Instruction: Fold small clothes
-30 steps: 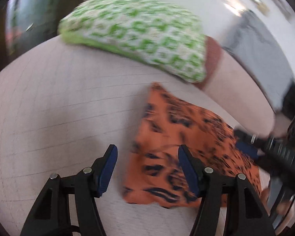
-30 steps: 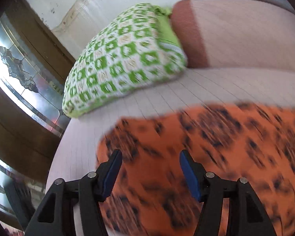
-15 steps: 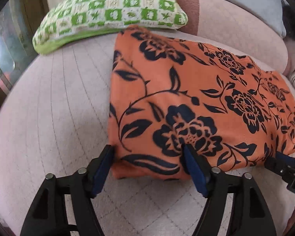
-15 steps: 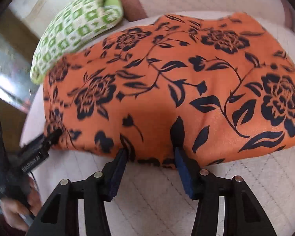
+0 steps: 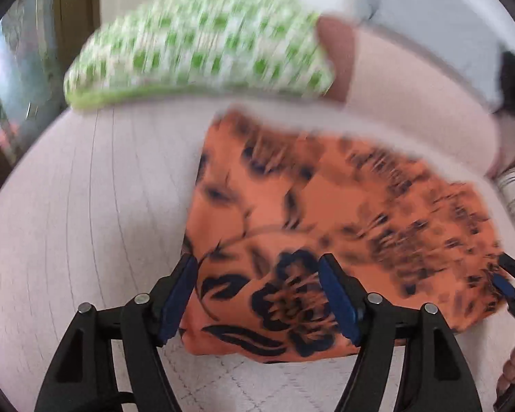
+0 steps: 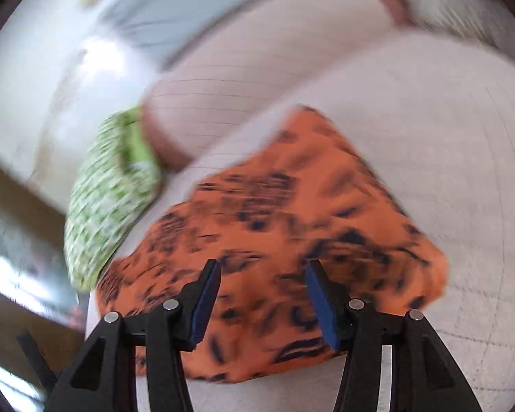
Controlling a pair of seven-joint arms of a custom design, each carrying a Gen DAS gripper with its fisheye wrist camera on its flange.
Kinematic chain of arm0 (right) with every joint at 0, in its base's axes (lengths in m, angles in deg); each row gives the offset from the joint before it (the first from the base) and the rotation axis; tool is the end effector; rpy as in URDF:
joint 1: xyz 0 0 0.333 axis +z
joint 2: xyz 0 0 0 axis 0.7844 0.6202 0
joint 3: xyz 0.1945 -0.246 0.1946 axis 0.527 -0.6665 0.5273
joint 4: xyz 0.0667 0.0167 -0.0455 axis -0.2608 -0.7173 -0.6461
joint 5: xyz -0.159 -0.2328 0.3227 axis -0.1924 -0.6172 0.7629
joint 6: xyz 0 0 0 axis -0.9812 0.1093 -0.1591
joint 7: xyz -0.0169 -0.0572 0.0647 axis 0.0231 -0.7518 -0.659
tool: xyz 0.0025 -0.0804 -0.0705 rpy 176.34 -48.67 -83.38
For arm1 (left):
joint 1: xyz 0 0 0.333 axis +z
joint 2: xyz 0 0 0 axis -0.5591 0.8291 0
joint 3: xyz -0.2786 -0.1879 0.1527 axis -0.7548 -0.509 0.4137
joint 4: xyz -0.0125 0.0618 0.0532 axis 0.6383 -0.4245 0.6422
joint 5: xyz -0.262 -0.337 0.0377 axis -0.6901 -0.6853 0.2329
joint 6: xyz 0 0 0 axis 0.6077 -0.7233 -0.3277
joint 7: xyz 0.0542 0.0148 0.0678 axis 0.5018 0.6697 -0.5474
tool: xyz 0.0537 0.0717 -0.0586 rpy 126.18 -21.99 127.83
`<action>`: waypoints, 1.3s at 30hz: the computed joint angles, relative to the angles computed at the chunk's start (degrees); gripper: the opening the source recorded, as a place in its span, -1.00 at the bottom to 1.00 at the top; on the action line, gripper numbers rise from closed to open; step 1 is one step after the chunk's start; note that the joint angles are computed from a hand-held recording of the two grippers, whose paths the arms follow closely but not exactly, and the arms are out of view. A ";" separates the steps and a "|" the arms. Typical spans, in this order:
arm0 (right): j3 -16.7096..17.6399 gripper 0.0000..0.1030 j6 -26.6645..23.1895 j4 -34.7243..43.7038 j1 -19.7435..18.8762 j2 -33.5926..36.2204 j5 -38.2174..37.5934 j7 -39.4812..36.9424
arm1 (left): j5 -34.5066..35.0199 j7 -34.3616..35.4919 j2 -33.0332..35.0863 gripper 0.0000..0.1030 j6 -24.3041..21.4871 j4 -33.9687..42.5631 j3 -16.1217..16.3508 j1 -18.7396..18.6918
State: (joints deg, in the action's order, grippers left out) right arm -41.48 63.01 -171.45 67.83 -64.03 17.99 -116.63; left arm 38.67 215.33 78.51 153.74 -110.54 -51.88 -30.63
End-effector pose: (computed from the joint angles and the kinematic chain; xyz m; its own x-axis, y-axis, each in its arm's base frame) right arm 0.5123 0.2540 0.5032 -0.6713 -0.3807 -0.6359 -0.1744 0.9151 -0.3636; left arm 0.7108 -0.0443 0.5599 -0.5212 -0.8499 0.0781 -0.7497 0.4121 -0.5179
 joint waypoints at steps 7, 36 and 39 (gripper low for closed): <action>-0.35 -0.07 11.31 -6.03 -4.17 -2.91 -7.25 13.79 | 1.53 -5.52 3.62 0.74 -5.80 5.22 0.47 0.92; 1.52 0.48 13.82 -8.83 -2.50 -4.02 -30.98 55.97 | -20.09 -16.60 2.46 0.91 -20.08 3.67 0.68 5.22; 0.30 0.49 12.49 -8.21 -1.88 -3.37 -36.51 61.99 | -23.21 -17.80 2.94 0.91 -18.32 3.58 -0.09 5.67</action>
State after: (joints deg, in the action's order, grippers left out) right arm -41.18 75.50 -179.65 65.95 -67.40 -18.52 -54.64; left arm 15.46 197.53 81.45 135.43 -106.96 -51.97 -24.96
